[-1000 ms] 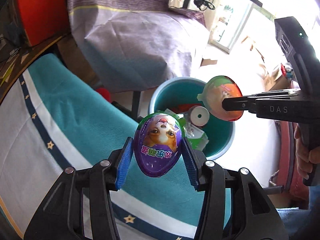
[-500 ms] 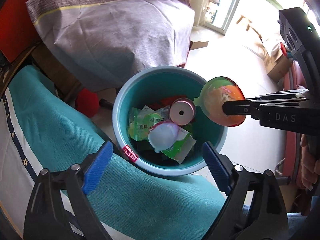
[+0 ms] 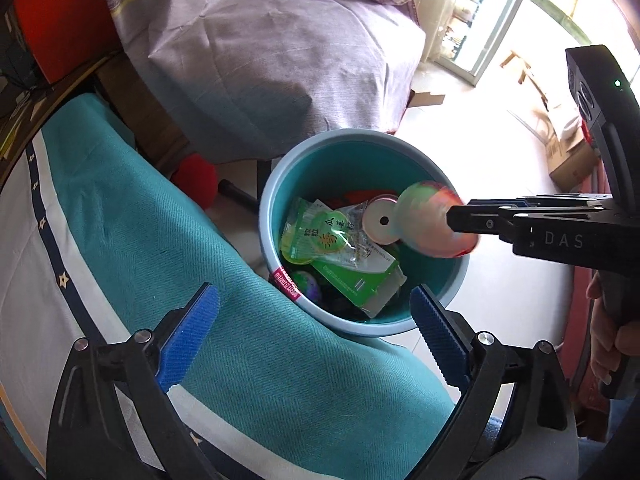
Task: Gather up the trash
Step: 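Open the left tool over the bin while the right tool releases the egg shell into it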
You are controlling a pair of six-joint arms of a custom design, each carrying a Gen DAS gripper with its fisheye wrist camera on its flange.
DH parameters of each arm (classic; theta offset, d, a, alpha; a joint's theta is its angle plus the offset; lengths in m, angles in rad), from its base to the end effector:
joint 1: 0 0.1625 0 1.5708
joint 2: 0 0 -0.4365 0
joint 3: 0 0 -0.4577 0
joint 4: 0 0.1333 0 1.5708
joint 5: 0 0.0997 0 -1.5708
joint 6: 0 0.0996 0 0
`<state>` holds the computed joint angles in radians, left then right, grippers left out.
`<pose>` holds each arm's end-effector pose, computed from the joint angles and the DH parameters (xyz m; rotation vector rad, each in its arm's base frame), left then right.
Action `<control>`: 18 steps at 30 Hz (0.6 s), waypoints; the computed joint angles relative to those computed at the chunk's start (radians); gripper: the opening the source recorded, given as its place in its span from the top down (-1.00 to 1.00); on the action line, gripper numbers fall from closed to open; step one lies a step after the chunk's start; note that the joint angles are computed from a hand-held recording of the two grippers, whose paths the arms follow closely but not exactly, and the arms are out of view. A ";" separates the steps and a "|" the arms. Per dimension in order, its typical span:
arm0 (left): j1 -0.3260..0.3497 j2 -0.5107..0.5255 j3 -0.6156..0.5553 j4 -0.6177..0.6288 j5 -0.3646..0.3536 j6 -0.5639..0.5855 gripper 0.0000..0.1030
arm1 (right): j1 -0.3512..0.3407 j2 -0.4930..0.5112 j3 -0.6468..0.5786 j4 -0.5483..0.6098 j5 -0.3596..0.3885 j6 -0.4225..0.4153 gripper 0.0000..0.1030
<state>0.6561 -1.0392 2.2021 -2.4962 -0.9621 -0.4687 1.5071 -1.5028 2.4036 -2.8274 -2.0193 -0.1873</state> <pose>-0.2647 -0.4439 0.0157 0.6476 2.4300 -0.2726 0.0620 -0.4434 0.1898 0.0547 -2.6296 0.3938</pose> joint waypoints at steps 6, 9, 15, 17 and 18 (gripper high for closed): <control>-0.016 -0.054 0.030 0.024 0.031 -0.045 -0.88 | 0.031 0.003 0.010 -0.017 -0.040 0.004 -0.61; -0.024 -0.081 0.044 0.041 0.044 -0.075 -0.88 | 0.052 -0.006 0.026 -0.034 -0.057 -0.007 -0.66; -0.034 -0.139 0.080 0.063 0.054 -0.121 -0.89 | 0.101 -0.063 0.083 -0.080 -0.069 -0.025 -0.80; -0.044 -0.158 0.094 0.072 0.065 -0.139 -0.90 | 0.118 -0.082 0.101 -0.092 -0.074 -0.025 -0.82; -0.050 -0.169 0.101 0.078 0.068 -0.149 -0.91 | 0.126 -0.091 0.108 -0.092 -0.076 -0.021 -0.82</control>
<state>0.6063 -1.2080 2.3031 -2.4184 -0.8937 -0.6181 1.6332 -1.5939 2.5118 -2.9198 -2.0958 -0.2087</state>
